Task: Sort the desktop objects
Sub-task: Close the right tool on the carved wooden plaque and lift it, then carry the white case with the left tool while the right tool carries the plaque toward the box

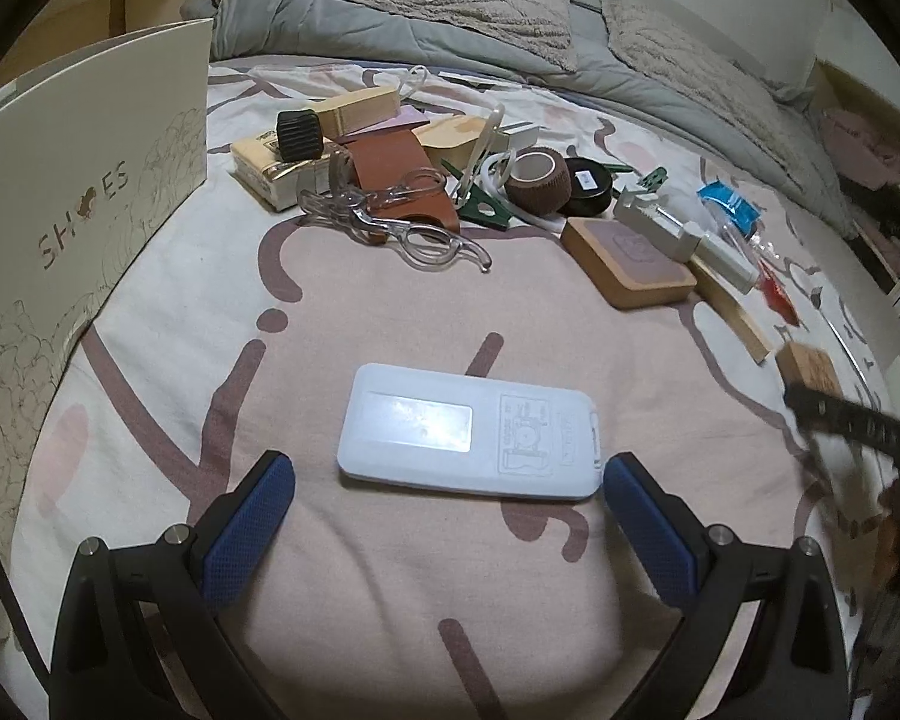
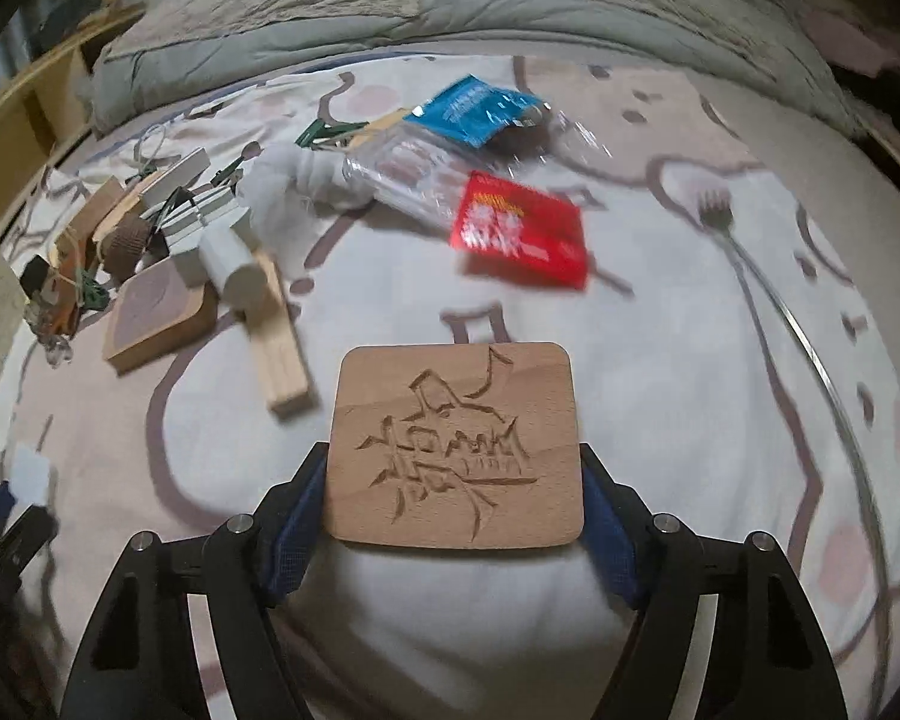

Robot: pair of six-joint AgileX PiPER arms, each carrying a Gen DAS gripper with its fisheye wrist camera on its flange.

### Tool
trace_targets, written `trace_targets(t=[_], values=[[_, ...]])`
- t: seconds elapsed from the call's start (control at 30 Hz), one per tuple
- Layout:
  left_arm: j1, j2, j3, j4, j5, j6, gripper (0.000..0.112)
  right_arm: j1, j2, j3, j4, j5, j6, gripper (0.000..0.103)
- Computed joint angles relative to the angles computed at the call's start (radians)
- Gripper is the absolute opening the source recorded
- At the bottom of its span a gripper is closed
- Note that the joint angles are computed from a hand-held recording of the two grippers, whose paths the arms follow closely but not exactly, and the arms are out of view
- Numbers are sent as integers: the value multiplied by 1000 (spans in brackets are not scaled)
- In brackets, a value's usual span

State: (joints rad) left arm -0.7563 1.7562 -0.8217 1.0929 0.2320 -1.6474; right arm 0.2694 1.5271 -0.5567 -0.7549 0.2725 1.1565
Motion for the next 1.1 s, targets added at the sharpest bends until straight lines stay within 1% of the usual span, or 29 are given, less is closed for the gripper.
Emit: trace_targets(t=[0.1, 0.2, 0.3, 0.33, 0.37, 0.43, 0.5, 0.6, 0.67, 0.7, 0.8, 0.9, 0.93, 1.03, 1.1], values=[[-3, 2, -3, -9, 6, 11, 103, 61, -34, 40, -88, 36, 127, 77], [-12, 7, -18, -64, 33, 71, 103, 101, -64, 71, -83, 42, 161, 77], [-27, 23, -48, -137, 77, 152, 103, 149, -86, 87, -72, 59, 183, 77], [-36, 35, -69, -180, 107, 204, 103, 168, -86, 89, -83, 72, 207, 77], [-48, 45, -85, -188, 134, 227, 103, 191, -86, 90, -120, 88, 260, 77], [-53, 51, -97, -199, 151, 255, 103, 217, -82, 95, -174, 104, 340, 77], [-44, 55, -110, -248, 154, 314, 103, 213, -88, 107, -209, 95, 388, 77], [-43, 57, -124, -270, 170, 364, 103, 191, -81, 101, -179, 77, 353, 78], [-47, 61, -133, -262, 183, 383, 103, 181, -72, 93, -162, 70, 340, 82], [-47, 64, -137, -261, 185, 390, 103, 179, -68, 91, -158, 65, 339, 85], [-33, 77, -152, -296, 178, 432, 103, 178, -51, 81, -169, 64, 364, 87], [-21, 86, -162, -317, 171, 445, 103, 153, -43, 79, -174, 41, 371, 87], [-21, 89, -166, -312, 173, 440, 103, 148, -43, 80, -186, 36, 381, 87], [-25, 97, -172, -284, 177, 425, 103, 149, -38, 94, -303, 24, 500, 87], [-25, 98, -169, -274, 173, 411, 103, 152, -33, 93, -320, 26, 517, 88]])
